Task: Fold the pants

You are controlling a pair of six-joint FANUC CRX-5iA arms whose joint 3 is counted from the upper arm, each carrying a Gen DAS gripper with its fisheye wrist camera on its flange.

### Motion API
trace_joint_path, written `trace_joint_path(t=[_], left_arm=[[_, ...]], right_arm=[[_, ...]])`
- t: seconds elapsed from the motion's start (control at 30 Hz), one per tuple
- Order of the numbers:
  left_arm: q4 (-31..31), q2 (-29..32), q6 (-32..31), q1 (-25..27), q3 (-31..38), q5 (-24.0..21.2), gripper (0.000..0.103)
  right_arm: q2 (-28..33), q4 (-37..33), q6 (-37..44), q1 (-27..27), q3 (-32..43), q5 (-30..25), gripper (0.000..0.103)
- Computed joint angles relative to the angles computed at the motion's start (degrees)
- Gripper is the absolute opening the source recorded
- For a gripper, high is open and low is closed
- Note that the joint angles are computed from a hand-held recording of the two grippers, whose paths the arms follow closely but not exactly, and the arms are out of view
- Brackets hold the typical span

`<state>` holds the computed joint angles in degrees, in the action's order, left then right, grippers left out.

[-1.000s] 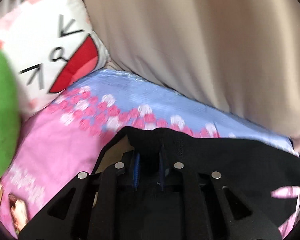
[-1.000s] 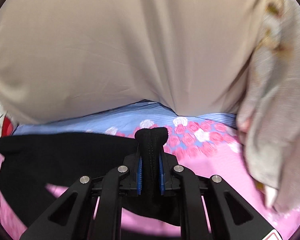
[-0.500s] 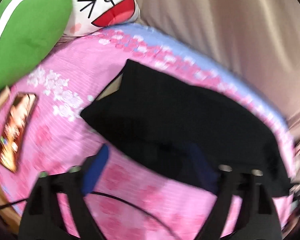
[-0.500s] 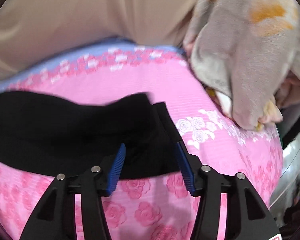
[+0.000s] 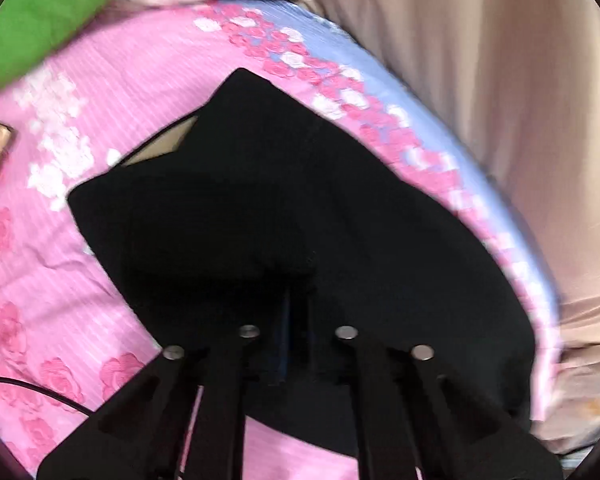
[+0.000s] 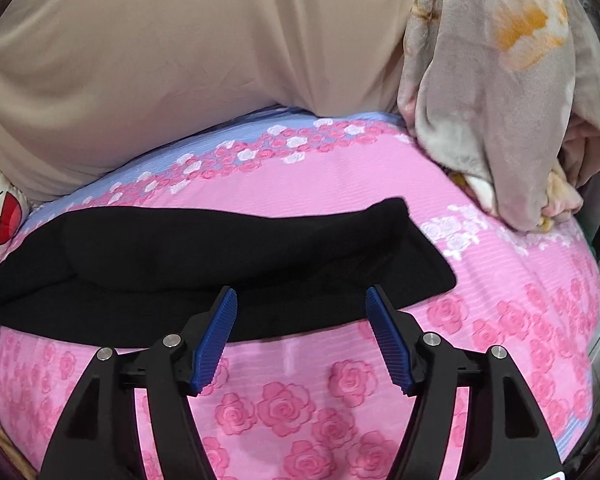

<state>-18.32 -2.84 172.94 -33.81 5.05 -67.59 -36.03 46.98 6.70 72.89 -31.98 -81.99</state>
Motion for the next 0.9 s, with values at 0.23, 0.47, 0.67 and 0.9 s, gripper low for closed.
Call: trace_joint_path(t=[0.23,0.47,0.67,0.9], left_arm=[[-3.77,-0.66,-3.04,-2.12,3.09,-13.45,0.005],[-10.55,3.25,0.15,-9.11,10.01,-20.55,0.018],[-13.70,7.04,-2.59,-13.89,17.04,-20.96,0.051],[-13.37,9.82,-5.26,-15.43,20.11,-21.86,0.066]], right_arm=[[-1.43,-1.68,-1.76,-2.03,-0.67,-0.41,0.068],[-4.30,-11.33,-2.71,-15.58,0.88,16.47,0.069],[8.78,-26.84,14.94,-33.10,10.19,23.20,0.005],[-1.82,-9.85,9.28,-28.03,4.06,26.36,0.006]])
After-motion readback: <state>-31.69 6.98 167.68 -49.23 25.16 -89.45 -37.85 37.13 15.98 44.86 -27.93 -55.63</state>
